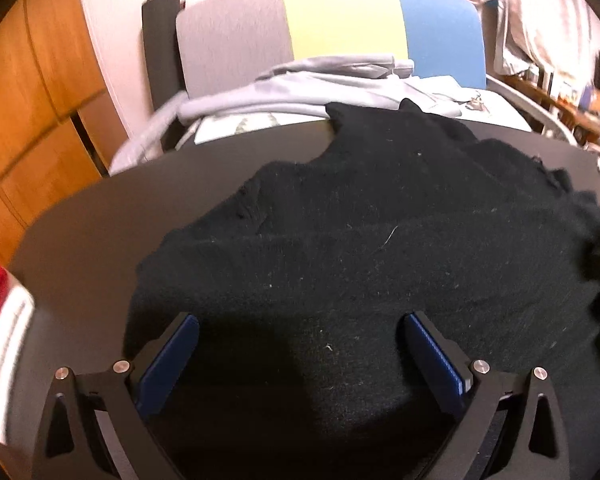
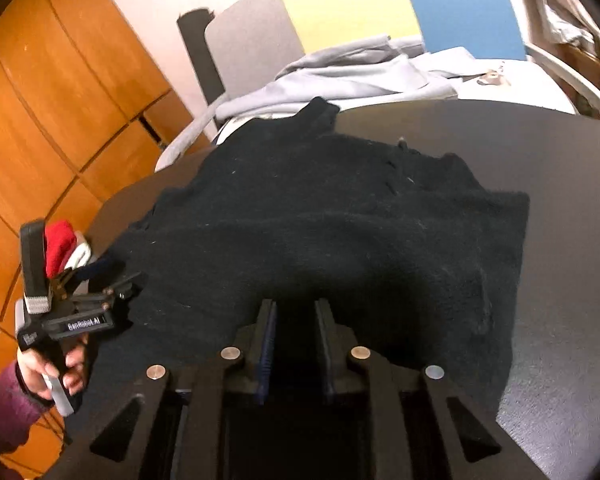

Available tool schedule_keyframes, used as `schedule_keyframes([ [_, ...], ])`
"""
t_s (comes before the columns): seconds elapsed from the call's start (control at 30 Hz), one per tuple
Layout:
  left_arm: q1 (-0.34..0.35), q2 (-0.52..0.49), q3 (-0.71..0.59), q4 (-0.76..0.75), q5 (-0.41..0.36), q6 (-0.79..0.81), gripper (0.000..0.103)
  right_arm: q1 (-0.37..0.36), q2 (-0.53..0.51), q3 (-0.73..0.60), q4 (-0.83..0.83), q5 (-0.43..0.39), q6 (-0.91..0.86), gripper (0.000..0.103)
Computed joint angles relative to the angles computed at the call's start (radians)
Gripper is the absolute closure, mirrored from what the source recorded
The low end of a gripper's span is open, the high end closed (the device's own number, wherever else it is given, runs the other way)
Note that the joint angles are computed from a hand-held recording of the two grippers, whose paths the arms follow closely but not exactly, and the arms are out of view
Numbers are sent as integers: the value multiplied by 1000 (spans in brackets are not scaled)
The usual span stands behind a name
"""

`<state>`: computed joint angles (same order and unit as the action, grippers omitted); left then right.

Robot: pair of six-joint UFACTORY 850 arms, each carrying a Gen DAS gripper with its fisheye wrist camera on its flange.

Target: Fold clothes

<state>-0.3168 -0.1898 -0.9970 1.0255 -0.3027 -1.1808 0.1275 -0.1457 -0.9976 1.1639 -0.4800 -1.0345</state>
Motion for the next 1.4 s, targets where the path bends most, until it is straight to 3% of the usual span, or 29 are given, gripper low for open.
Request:
schedule_keyframes([
  [0.07, 21, -4, -33, -154, 19, 126, 0, -18, -21, -45, 56, -39, -53, 74],
  [0.17, 49, -19, -85, -215, 42, 151, 0, -38, -95, -157, 119, -90, -70, 72],
  [0.23, 75, -72, -179, -390, 28, 327, 0, -35, -172, -267, 53, -95, 11, 71],
  [0.37, 124, -249, -435, -800, -113, 718, 0, -21, -364, -532, -141, -129, 255, 70],
  [0.5, 163, -437, -698, -1011, -274, 839, 0, -9, -581, -832, -346, -187, 522, 68],
  [0.63, 171, -626, -964, -1053, -435, 800, 0, -16, -763, -1097, -424, -296, 676, 66],
  [0.7, 157, -672, -1035, -988, -457, 751, 0, -13, -814, -1174, -429, -321, 687, 64],
  [0.9, 131, -761, -1178, -1030, -484, 910, 0, 10, -897, -1320, -541, -376, 738, 62],
  [0.93, 126, -760, -1173, -1019, -471, 912, 0, 15, -900, -1329, -566, -376, 750, 71],
  [0.97, 120, -759, -1168, -1005, -458, 912, 0, 21, -907, -1347, -610, -379, 775, 88],
  [1.0, 115, -748, -1147, -981, -436, 885, 1, 23, -919, -1370, -627, -394, 784, 93],
  [1.03, 114, -735, -1124, -980, -412, 880, 4, 23, -919, -1369, -614, -401, 777, 93],
  [1.07, 114, -723, -1103, -980, -389, 877, 17, 22, -898, -1332, -595, -384, 767, 92],
  [1.13, 115, -727, -1117, -1003, -409, 909, 65, 17, -846, -1250, -536, -339, 730, 93],
  [1.17, 115, -730, -1127, -1014, -421, 924, 102, 12, -818, -1207, -494, -318, 705, 93],
  [1.23, 128, -727, -1134, -1108, -447, 992, 103, -1, -758, -1121, -390, -291, 650, 93],
  [1.4, 150, -606, -969, -1267, -365, 1069, 103, -19, -611, -932, -233, -261, 516, 93],
])
